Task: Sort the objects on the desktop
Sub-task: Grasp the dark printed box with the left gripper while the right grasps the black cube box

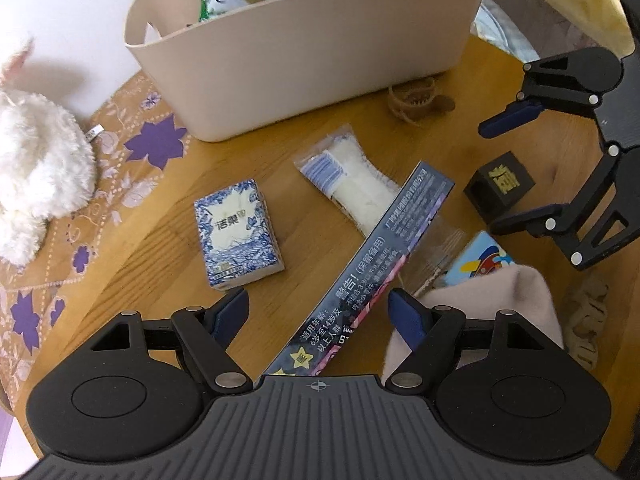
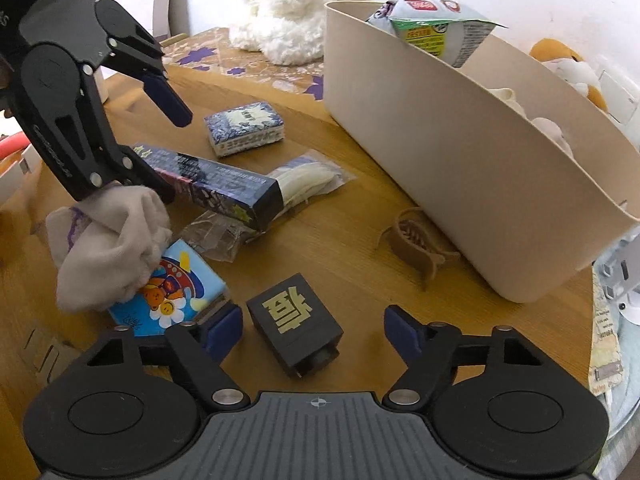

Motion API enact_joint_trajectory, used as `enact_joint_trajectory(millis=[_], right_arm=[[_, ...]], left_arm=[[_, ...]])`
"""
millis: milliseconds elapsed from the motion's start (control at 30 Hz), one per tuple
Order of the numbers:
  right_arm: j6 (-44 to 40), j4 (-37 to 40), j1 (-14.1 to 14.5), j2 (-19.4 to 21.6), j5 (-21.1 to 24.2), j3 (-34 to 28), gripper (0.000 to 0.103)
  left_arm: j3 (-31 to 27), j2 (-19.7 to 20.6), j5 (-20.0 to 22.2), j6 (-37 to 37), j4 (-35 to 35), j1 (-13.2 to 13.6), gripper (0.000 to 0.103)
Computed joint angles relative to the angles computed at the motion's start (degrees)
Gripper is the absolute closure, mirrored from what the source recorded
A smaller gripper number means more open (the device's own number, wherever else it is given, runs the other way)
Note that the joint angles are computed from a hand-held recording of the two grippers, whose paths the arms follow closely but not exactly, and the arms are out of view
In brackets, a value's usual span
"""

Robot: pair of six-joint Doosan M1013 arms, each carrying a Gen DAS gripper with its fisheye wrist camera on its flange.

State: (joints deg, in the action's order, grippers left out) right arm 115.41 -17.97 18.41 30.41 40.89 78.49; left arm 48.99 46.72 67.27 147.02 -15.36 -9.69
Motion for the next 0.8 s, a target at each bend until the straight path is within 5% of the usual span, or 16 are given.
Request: enact_joint_trajectory(millis=[67, 433, 800], right_arm=[[-1.0, 0.8, -0.1, 0.1, -0.2, -0.1, 0.028], [-5.1, 4.2, -0.1, -0.1, 0.6, -0.4, 0.058], [-2.0, 1.7, 0.6, -1.6, -0.3, 1.5, 0.059]], left_arm=[[0.1, 0.1, 0.2, 0.7, -0.4, -0.1, 0.026], [0.6, -0.1, 2.3, 4.7, -0.9, -0.7, 0.079], [3.6, -2.0, 0.2, 4.9, -2.0, -0.1, 0.08]])
